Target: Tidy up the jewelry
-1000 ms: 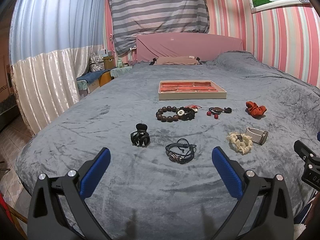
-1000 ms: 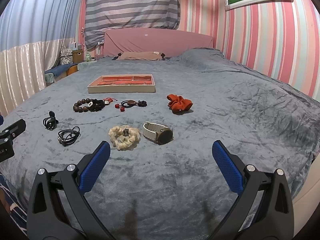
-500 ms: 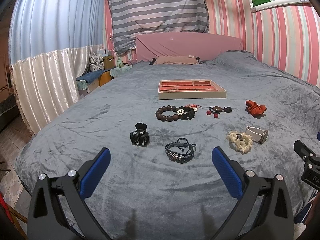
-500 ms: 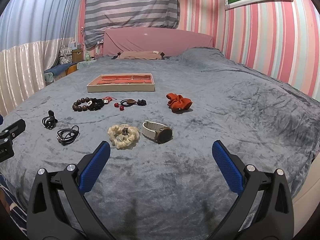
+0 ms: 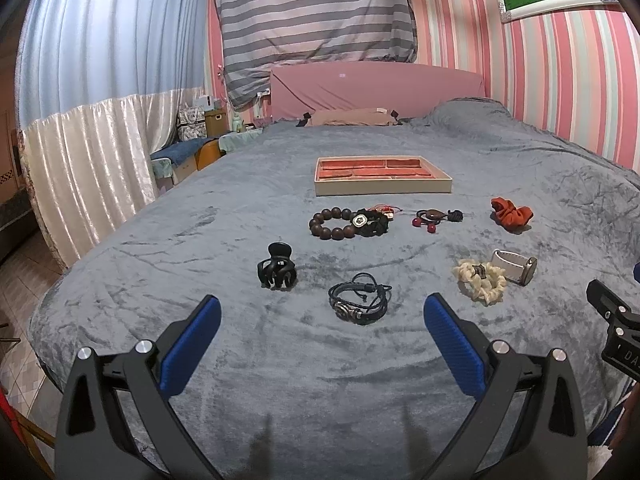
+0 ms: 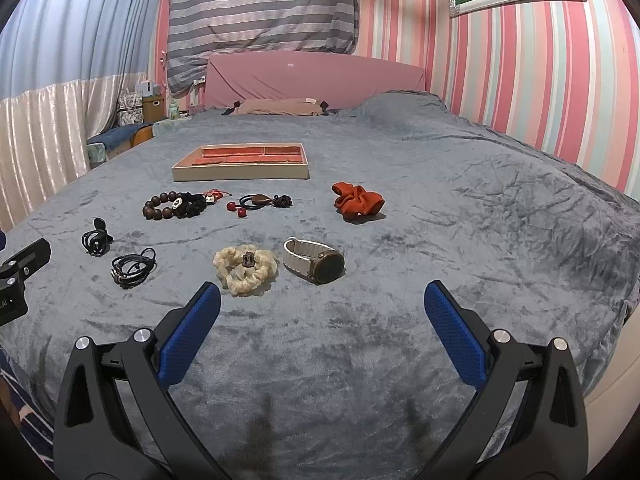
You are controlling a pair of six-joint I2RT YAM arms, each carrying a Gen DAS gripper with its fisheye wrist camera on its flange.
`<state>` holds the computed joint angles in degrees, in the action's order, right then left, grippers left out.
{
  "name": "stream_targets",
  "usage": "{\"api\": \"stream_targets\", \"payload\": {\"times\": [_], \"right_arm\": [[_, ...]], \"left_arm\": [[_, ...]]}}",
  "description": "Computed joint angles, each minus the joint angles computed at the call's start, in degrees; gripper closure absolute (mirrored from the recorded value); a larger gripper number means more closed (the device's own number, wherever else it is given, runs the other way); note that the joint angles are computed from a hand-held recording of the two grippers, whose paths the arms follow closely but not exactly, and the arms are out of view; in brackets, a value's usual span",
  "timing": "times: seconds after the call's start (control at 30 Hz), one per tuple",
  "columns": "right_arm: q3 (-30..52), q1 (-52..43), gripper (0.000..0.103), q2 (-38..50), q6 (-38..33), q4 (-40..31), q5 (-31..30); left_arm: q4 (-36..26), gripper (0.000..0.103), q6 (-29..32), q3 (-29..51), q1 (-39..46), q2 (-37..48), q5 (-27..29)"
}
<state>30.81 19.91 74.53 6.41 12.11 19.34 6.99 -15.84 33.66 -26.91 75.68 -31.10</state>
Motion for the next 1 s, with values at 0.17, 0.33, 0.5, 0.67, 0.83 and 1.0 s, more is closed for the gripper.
{"api": "stream_targets", "payload": {"times": [0.17,0.33,0.5,0.67,0.83,1.0], "right_arm": [[0.0,-0.1,0.004,0.3,0.1,0.1,-0.2],[0.6,-0.3,0.004,2.8,0.2,1.1,-0.3],[1.6,-0.5,0.004,5.4,0.5,2.4,-0.7],[4.0,-0.2,0.004,9.5,-0.1,3.3,-1.3],[8.0,-0.4,0.004,14.8,-0.3,2.9,-1.9],[12.1,-1.0,0.004,20.1,0.0,3.3,-1.9]], "left_arm": [[0.6,0.004,0.3,0.4,0.8,1.2,0.7],[1.5,0.004,1.0,0.3,1.0,2.0,1.2],[1.4,0.004,1.3,1.3,1.4,4.2,1.8],[1.5,0.004,2.2,3.8,3.4,7.8,4.3],[1.1,0.004,3.3,7.5,6.0,11.6,6.8],[1.2,0.004,4.9,11.0,7.3,16.6,8.1]]}}
